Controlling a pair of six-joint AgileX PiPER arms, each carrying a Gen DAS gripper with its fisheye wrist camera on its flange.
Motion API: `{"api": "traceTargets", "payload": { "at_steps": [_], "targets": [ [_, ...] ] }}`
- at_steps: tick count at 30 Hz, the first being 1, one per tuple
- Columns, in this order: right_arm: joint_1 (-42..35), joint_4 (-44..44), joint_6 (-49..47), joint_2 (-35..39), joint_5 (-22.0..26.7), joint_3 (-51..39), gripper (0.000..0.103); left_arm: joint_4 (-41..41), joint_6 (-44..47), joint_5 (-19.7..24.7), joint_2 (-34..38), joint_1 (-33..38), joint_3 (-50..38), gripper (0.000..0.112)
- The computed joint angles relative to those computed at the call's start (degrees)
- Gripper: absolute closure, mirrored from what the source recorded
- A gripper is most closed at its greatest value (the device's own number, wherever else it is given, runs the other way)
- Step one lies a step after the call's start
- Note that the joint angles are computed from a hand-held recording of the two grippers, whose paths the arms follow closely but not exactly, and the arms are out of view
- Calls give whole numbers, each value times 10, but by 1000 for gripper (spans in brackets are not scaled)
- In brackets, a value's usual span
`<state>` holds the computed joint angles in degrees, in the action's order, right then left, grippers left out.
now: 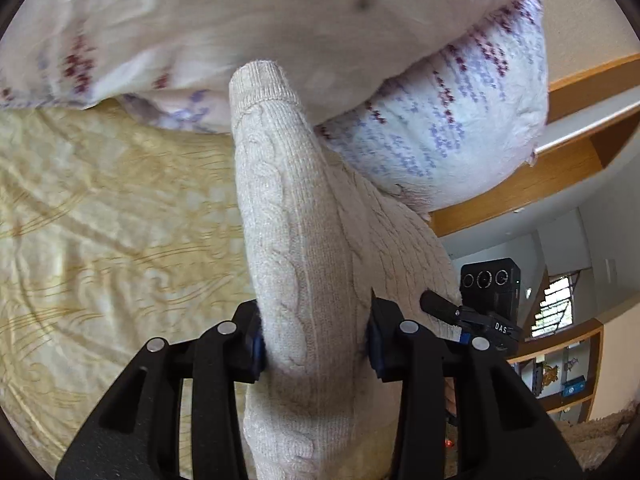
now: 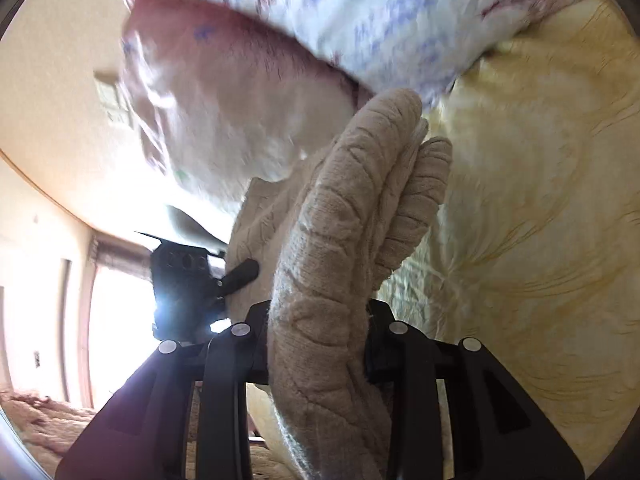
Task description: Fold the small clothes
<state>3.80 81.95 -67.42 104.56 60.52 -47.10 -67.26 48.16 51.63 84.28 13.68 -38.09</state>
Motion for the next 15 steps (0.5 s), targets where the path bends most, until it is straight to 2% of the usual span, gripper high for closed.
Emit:
{"api": "traceTargets", "payload": {
  "at_steps": [2,4,6,9,12,14,15],
  "targets": [
    [46,-29,44,17,-67,-16,70,23,-12,-42,15,14,24,69],
    [44,-24,62,22,-60,-18,66,-11,21,-54,19,34,54,63],
    [28,-55,85,1,-63,-21,60,-3,2,-76,-13,27,64,59],
    [0,-52,102,-17,-62,-26,59,76,-91,-130,-99,2,59,52],
    [-41,-21,83,-25,-60,-9,59,119,-113,-122,-169,6,52,44],
    [-54,7,70,-14,-49,-4,59,168,-147,-136,-196,-35,39,35],
    [-49,10,77,-6,-51,-14,59,181,-154,-140,-198,-53,34,34]
  ]
}}
